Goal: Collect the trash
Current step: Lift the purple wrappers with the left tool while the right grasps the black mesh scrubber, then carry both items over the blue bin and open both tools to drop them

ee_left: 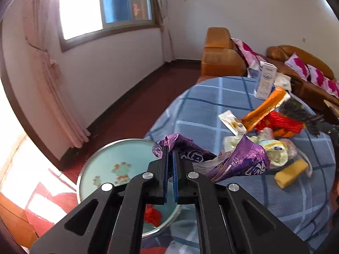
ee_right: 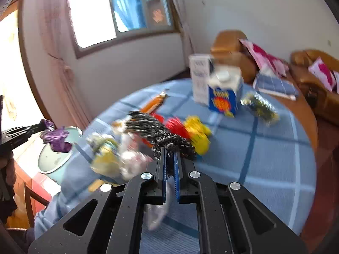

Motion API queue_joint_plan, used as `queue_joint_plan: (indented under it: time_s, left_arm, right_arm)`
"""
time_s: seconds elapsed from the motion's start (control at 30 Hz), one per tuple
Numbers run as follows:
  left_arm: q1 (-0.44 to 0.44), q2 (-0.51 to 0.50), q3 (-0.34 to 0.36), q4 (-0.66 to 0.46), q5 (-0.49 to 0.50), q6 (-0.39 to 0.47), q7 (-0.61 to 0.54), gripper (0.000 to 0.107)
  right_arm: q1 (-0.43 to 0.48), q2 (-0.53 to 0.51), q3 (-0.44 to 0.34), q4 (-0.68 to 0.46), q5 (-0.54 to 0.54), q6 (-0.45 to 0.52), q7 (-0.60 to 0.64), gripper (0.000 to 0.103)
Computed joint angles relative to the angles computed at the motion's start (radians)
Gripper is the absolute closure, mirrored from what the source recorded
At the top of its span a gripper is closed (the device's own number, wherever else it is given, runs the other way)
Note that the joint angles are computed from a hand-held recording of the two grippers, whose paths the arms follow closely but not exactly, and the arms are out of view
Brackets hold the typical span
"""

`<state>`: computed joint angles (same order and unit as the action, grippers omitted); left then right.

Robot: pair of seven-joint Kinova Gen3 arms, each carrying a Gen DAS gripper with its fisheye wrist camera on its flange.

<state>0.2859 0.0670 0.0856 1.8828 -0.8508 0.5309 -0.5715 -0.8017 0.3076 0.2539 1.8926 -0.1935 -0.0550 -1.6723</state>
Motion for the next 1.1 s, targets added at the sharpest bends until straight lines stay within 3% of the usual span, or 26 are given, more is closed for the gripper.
queue_joint_plan:
  time_s: [0.3, 0.7, 1.1]
  left_arm:
    - [-0.019, -0.022, 0.0, 0.013, -0.057, 0.075, 0.057, 0.104]
    - [-0.07, -0.031, 0.0, 0.046, -0.096, 0.147, 0.104, 0.104]
    - [-0.087, -0.035, 0.003, 0.092, -0.132, 0.207, 0.126, 0.104]
  right_arm:
    - [0.079, 0.022, -0.143, -0.093, 0.071, 0.012, 0.052, 0.096]
    - [0.239, 0.141, -0.406, -0.308, 0.201, 0.134, 0.103, 0.096]
    - [0.244, 0.244, -0.484, -0.488, 0.223, 0.241, 0.206, 0.096]
